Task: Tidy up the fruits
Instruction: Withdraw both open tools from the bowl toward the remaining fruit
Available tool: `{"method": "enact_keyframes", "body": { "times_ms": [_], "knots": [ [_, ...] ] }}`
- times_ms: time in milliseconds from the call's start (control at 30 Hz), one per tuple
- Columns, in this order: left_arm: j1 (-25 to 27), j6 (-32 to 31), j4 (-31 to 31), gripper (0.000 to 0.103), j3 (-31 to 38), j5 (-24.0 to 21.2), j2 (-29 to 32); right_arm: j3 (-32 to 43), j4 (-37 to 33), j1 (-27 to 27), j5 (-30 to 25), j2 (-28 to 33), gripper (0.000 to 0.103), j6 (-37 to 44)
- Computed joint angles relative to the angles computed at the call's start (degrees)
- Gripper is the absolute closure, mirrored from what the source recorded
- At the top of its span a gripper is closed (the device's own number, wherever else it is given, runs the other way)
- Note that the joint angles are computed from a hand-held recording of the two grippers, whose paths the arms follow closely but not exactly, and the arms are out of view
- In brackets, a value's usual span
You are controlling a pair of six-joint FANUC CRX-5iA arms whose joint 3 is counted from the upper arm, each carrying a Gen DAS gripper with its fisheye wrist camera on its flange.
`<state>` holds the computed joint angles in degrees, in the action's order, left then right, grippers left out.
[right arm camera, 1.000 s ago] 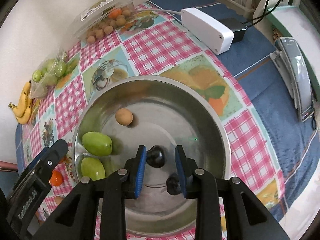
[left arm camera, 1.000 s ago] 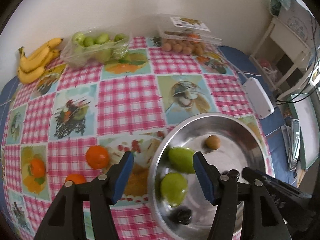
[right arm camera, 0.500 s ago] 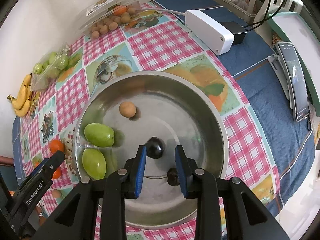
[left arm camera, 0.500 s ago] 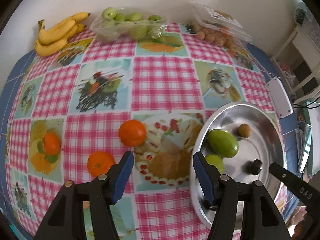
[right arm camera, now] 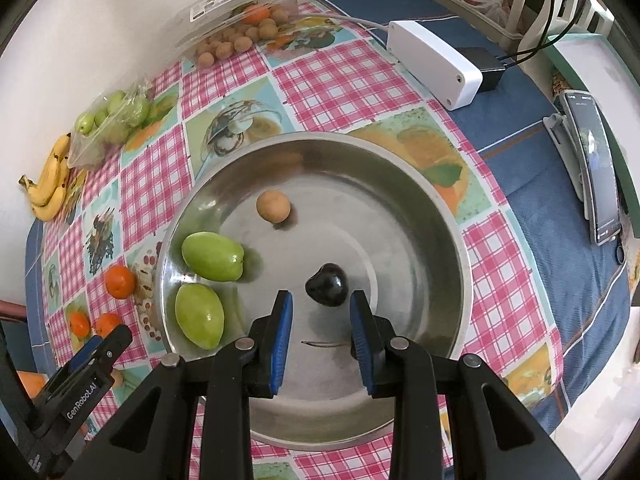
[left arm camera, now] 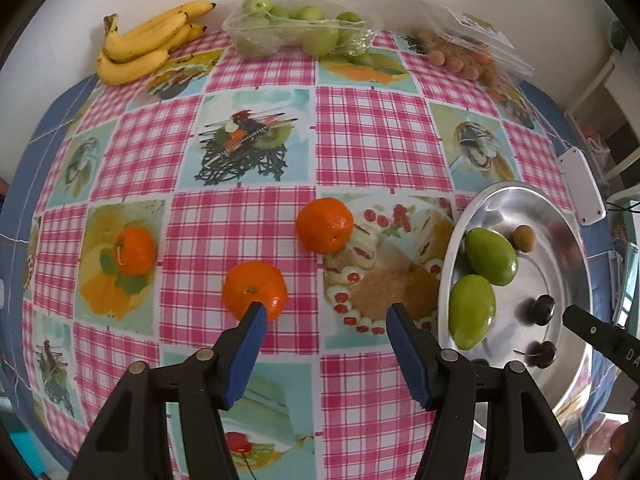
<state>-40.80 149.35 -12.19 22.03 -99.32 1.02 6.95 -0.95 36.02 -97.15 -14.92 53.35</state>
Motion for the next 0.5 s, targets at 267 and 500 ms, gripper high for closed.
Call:
{"method": "enact_keyframes", "body": {
  "times_ms": [267,500],
  "knots": [
    [-0.3,-1.5,-0.2,0.027,0.9,-1.4,1.1,-0.8,-0.4,0.3,0.7,0.3,0.033,0.0],
    [0.2,-0.9,0.2,0.01,0.0,-2.1,1.1,-1.8,0.1,0.8,0.8,0.7,0.017,-0.1]
  ]
}}
